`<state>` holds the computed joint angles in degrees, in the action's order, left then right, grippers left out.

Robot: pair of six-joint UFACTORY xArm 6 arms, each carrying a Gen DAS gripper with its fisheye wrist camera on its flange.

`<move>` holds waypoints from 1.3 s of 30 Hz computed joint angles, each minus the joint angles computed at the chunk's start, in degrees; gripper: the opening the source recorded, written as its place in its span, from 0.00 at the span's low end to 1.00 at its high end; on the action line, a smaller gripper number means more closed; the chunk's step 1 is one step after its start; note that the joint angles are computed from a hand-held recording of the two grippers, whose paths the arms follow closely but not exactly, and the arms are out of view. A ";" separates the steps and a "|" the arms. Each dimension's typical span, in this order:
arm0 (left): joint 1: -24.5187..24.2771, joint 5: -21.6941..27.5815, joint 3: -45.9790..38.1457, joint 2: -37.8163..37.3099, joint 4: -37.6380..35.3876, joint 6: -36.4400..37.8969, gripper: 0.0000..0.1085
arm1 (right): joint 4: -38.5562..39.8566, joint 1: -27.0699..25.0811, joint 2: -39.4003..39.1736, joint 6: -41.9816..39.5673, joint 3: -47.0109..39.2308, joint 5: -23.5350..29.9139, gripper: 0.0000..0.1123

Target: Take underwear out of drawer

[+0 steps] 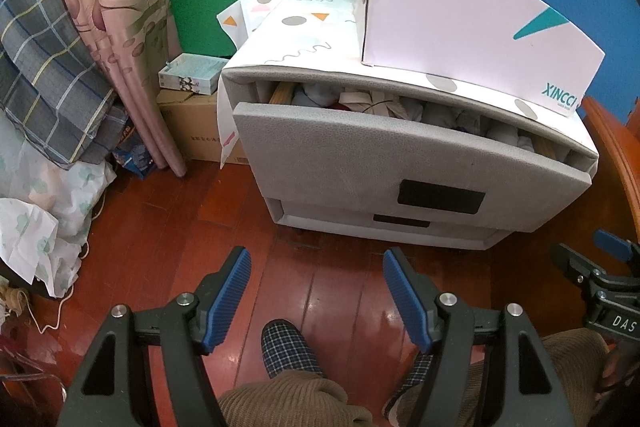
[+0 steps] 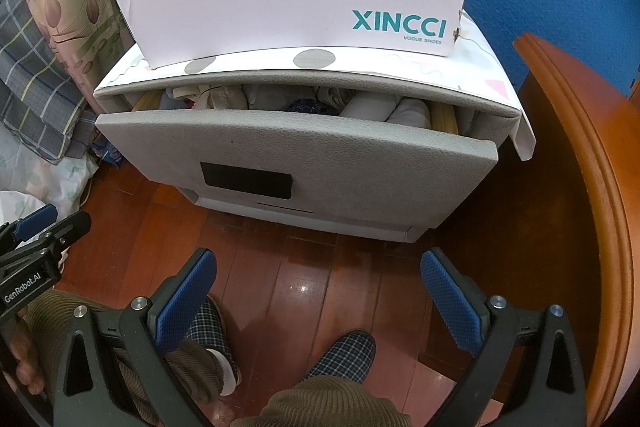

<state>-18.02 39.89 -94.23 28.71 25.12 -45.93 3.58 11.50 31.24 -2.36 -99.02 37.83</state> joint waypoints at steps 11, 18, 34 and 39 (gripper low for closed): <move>0.06 1.17 -0.74 0.38 0.54 -0.21 0.65 | 1.01 -0.27 -0.51 -0.34 0.61 0.12 0.90; 0.28 1.29 -0.85 0.29 -0.38 0.16 0.65 | 5.24 -1.54 -0.58 -2.07 1.11 -0.04 0.90; 7.39 -4.42 -13.83 9.35 -25.82 6.54 0.70 | 11.10 -3.15 1.07 -4.19 -1.51 2.53 0.90; 8.54 -0.53 -23.11 15.56 -29.74 6.54 0.73 | 12.48 -3.62 1.72 -4.14 -2.49 3.58 0.90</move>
